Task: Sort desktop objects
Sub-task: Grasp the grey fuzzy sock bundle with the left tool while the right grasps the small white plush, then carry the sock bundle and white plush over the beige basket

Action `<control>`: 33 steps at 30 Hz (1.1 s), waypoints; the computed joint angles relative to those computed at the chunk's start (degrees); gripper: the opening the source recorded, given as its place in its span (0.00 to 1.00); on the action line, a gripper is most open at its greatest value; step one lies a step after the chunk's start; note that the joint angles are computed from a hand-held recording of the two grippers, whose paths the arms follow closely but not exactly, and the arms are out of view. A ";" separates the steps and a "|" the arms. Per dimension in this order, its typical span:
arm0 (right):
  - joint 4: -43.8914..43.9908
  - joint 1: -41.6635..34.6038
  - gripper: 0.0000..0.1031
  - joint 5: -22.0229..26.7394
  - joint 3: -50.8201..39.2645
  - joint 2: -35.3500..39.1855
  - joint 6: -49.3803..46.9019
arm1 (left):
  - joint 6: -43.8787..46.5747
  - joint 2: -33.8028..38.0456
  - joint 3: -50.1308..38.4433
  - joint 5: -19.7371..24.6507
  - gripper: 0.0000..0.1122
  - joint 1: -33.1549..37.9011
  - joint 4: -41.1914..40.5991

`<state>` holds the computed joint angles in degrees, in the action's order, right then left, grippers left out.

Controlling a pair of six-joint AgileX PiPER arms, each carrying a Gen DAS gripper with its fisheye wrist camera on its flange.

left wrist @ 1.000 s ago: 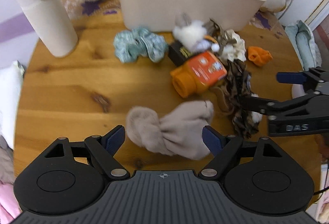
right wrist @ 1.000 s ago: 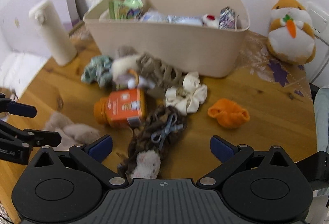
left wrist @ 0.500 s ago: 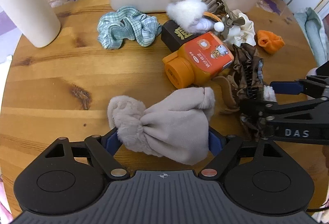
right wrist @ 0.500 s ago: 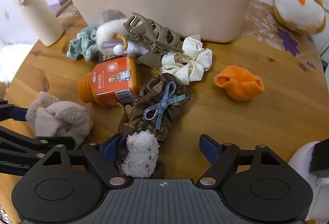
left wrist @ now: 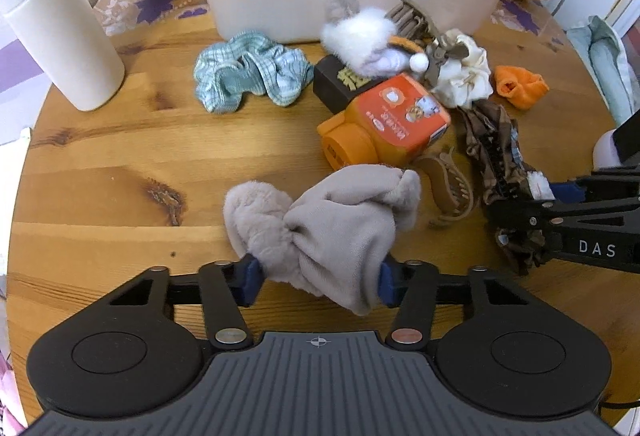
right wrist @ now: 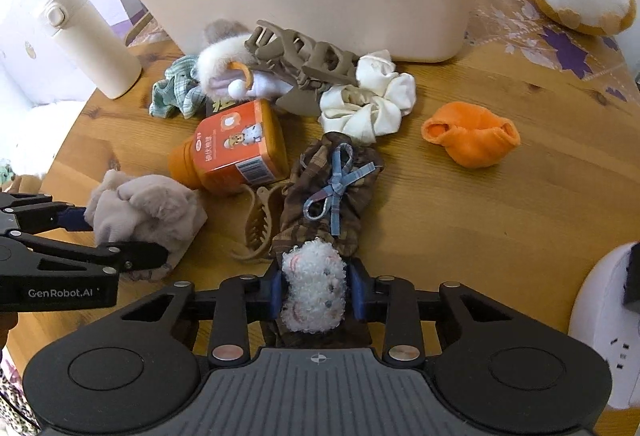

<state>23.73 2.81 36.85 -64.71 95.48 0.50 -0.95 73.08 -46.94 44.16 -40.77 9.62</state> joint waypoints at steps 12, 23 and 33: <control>9.22 -3.26 0.28 -5.99 8.70 -6.61 -1.54 | 5.47 -2.95 -0.02 -0.04 0.28 1.79 -4.46; 6.57 -4.43 0.28 -6.05 6.56 -10.82 1.58 | 12.42 -6.87 -1.91 0.25 0.26 3.30 -7.63; 0.18 -8.67 0.28 -5.60 -0.19 -9.39 4.67 | 12.83 -5.83 -10.71 -1.70 0.26 2.36 -6.08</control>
